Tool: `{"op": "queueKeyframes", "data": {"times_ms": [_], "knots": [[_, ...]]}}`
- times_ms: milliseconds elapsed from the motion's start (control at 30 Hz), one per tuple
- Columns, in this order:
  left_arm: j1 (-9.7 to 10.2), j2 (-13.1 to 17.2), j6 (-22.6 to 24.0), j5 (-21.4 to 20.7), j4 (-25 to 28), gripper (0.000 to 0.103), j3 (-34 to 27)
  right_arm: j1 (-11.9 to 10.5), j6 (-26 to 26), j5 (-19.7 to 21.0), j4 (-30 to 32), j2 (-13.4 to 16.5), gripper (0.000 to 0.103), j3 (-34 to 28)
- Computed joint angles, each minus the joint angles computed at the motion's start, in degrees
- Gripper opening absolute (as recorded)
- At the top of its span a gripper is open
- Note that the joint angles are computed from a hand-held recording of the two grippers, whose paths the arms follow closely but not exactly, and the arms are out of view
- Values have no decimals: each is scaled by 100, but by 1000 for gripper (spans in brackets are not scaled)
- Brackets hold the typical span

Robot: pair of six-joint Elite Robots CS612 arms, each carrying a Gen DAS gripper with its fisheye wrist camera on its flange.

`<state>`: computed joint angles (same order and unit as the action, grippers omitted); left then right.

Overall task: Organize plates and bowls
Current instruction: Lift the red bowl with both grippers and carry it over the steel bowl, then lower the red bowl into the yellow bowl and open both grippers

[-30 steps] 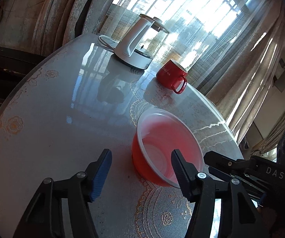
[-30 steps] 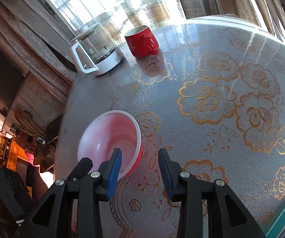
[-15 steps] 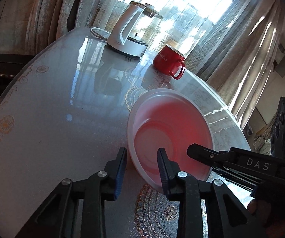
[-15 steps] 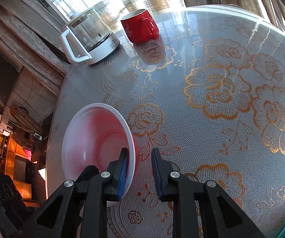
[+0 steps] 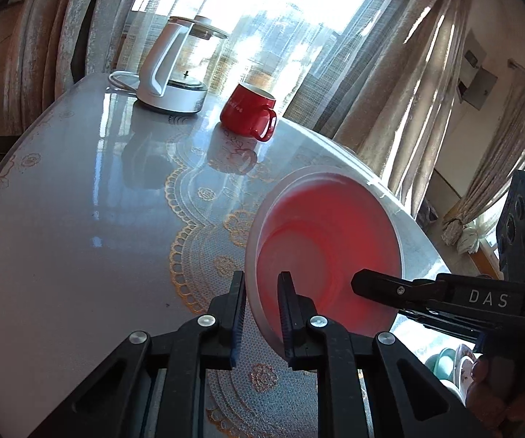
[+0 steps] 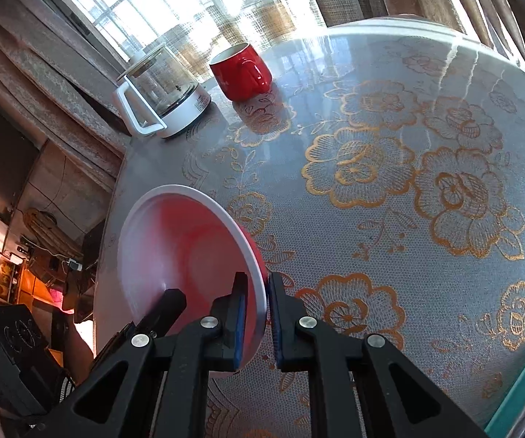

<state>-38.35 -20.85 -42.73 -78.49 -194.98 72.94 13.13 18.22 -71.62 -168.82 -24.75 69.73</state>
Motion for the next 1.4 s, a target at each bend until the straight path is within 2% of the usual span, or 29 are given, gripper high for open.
{"op": "queueKeyframes", "data": {"times_ms": [300,433,533,900,1400], "knots": [[-27,57,166,-635,-438,17,-86,-131,335,-60,-524,-259,12,575],[-111,30,473,-714,-608,17,-56,-204,527,-74,-916,-389,11,891],[-147,27,514,-864,-680,17,-51,-256,632,-61,-1149,-484,12,1113],[-345,-97,809,-951,-1031,17,171,-437,992,91,-1929,-770,11,1893],[-502,-211,1195,-1092,-1058,17,396,-571,1186,198,-2586,-1053,12,2695]]}}
